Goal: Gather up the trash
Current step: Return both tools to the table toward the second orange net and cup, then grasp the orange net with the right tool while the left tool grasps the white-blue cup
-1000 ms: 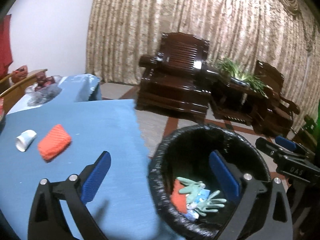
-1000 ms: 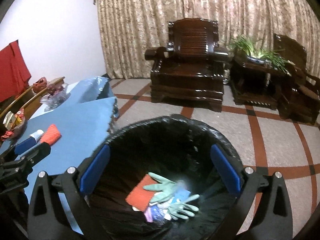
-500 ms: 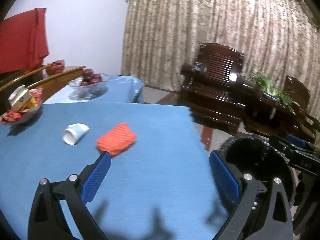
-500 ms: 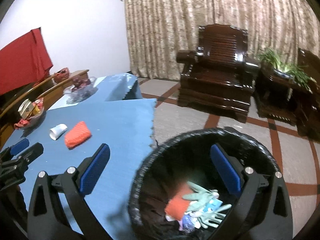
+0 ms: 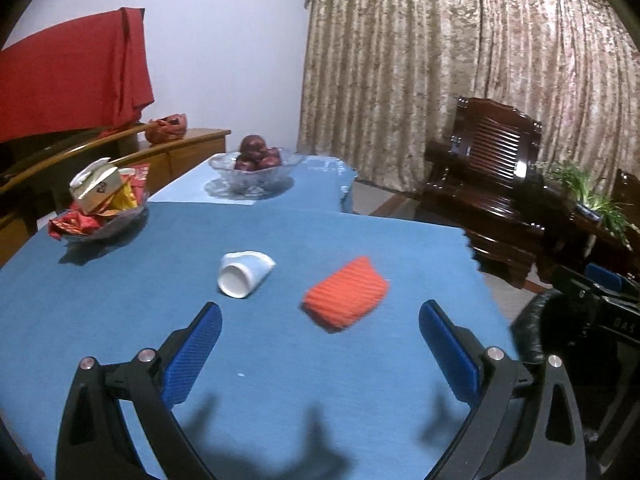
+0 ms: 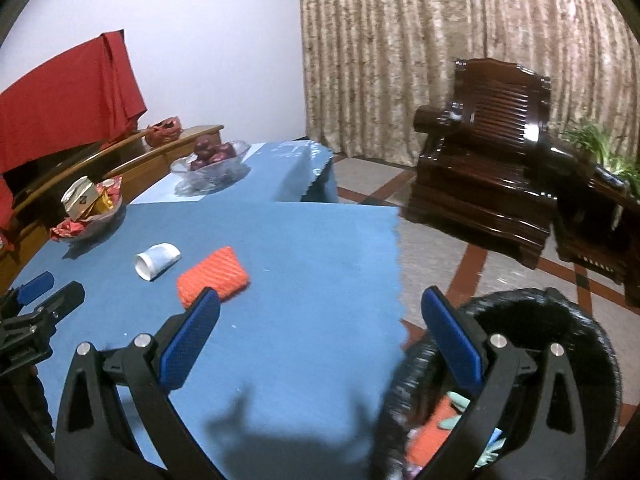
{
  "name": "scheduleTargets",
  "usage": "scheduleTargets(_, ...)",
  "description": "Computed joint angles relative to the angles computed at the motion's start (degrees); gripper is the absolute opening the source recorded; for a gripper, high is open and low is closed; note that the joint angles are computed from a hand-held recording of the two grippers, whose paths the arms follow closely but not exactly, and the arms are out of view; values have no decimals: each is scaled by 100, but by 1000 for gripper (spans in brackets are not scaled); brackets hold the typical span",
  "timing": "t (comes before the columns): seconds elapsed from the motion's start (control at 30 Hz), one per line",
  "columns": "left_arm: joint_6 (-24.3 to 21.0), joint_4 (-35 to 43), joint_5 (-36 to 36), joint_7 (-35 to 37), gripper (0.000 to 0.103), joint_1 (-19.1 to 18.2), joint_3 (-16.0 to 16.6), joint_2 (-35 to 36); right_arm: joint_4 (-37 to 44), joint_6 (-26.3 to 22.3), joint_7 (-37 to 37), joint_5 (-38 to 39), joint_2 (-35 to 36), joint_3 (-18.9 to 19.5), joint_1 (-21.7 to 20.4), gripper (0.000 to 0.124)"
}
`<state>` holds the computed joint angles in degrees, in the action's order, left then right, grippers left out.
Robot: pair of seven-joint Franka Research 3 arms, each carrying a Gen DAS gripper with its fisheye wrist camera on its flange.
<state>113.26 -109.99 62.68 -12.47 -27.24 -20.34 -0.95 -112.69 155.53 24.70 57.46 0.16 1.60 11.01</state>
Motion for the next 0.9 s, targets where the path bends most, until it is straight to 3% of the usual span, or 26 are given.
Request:
scheduleTargets(0.3, 450, -607, -74, 78, 97, 452, 205, -303, 639, 203, 472, -442, 805, 371, 232, 98)
scheduleTargets(0.57, 885, -826, 42, 24, 97, 844, 390, -190, 1421, 291, 1180, -1373, 1764, 595, 333, 98)
scheduleTargets(0.9, 1374, -792, 136, 67, 96, 1156, 632, 101, 2496, -15, 2165, -2550, 2812, 703, 494, 97)
